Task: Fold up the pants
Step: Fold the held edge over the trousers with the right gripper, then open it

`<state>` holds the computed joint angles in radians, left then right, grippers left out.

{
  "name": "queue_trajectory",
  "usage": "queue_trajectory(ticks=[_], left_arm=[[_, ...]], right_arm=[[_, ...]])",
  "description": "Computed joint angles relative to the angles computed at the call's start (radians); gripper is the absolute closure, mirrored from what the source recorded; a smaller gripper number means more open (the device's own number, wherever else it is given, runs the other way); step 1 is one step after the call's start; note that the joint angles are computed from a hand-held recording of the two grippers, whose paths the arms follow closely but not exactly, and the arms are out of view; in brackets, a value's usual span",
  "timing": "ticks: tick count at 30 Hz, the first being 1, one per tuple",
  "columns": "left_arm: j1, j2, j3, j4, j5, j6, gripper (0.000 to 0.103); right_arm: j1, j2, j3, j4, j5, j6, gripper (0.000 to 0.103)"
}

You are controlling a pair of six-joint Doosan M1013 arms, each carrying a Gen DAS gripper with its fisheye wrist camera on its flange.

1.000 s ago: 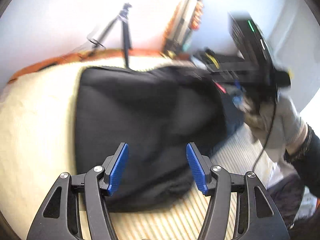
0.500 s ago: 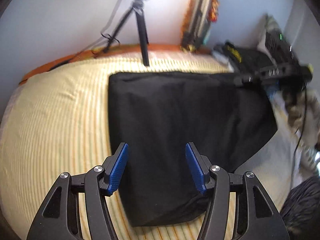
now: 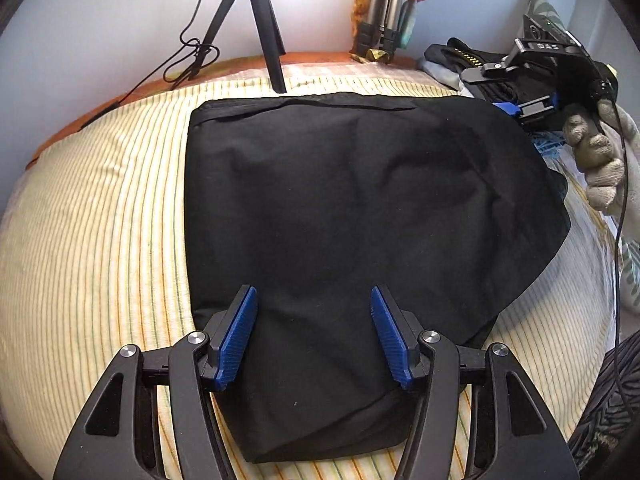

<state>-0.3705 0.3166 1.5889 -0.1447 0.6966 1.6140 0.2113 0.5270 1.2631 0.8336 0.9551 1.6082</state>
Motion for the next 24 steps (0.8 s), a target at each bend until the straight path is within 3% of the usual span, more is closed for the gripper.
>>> queue_trajectory(ticks=[2, 4, 7, 11, 18, 24], left_arm=[[0.001, 0.002, -0.003, -0.006, 0.002, 0.004, 0.046], [0.002, 0.004, -0.006, -0.012, 0.002, 0.007, 0.046], [0.006, -0.001, -0.008, -0.029, 0.002, 0.022, 0.046], [0.018, -0.021, -0.004, -0.042, -0.023, 0.007, 0.046], [0.047, -0.039, 0.002, -0.050, -0.051, -0.064, 0.046], [0.038, -0.022, 0.000, 0.033, 0.000, -0.108, 0.046]], right_arm=[[0.008, 0.007, -0.010, -0.035, 0.002, 0.017, 0.085], [0.020, 0.006, -0.016, -0.088, -0.010, 0.022, 0.094], [0.046, -0.014, -0.013, -0.186, -0.059, -0.008, 0.097], [0.088, -0.034, -0.034, -0.444, -0.091, 0.031, 0.098], [0.101, -0.011, -0.075, -0.644, -0.032, 0.100, 0.098], [0.116, 0.013, -0.086, -0.759, 0.020, 0.142, 0.098]])
